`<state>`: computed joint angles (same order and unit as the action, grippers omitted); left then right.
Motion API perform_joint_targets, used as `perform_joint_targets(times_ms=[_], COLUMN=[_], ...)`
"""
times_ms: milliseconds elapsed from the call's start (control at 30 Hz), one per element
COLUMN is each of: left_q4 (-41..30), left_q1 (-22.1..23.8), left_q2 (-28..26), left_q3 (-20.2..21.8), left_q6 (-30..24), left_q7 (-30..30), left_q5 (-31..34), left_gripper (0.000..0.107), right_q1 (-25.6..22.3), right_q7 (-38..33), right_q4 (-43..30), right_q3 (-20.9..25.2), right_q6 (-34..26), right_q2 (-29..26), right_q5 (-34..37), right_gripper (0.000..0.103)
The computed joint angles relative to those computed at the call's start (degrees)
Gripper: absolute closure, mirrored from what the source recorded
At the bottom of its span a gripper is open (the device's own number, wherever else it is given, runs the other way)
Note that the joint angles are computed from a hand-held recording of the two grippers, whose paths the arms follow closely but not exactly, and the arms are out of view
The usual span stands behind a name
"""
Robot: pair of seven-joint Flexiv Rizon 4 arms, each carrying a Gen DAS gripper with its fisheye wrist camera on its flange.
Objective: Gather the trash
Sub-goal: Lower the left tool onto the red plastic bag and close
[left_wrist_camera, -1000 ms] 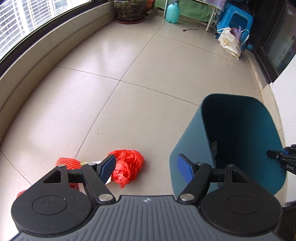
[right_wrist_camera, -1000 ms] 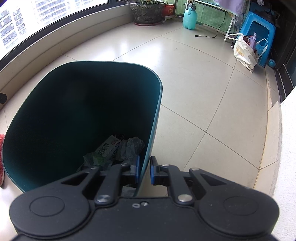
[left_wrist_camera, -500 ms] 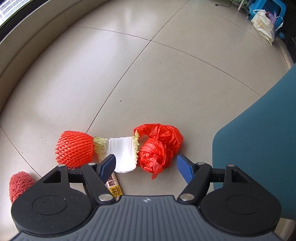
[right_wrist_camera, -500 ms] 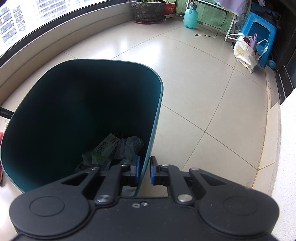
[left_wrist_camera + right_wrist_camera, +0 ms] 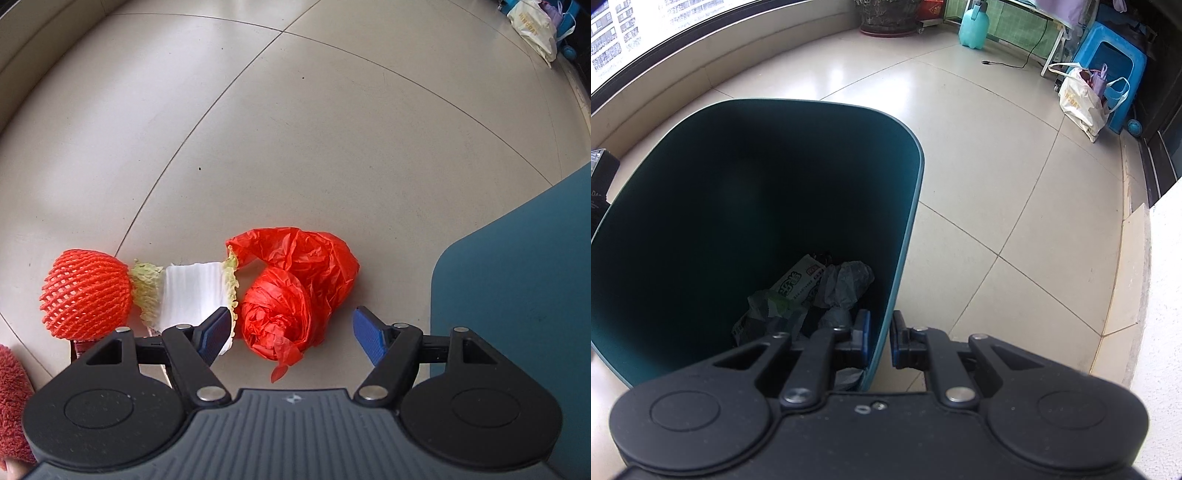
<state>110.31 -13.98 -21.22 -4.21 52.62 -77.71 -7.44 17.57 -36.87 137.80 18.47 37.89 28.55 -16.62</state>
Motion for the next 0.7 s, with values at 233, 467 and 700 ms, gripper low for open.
perform_joint_targets(times_ms=[233,467,700], left_q4=[-1.7,-1.9,-2.2], left_q1=[-1.8,-4.0,-5.1], left_q2=[-3.8,-5.2,-4.7], left_q3=[0.3,2.4,3.8], left_q6=[-1.4,1.0,2.5], left_q7=[-0.4,-3.9,-6.0], left_q5=[2.4,7.6,13.6], left_gripper=[0.035,0.036,0.059], right_q1=[0.1,0.1,0.3], right_q7=[-0.6,-0.2,0.2], right_q4=[-0.4,-0.8,-1.0], right_q3=[-0.3,-0.2,-0.1], right_q6=[-0.4,-0.7,-1.1], right_q2=[-1.0,-1.9,-2.0], right_q5=[0.4,0.0,-0.2], right_gripper=[0.093,0.093,0.093])
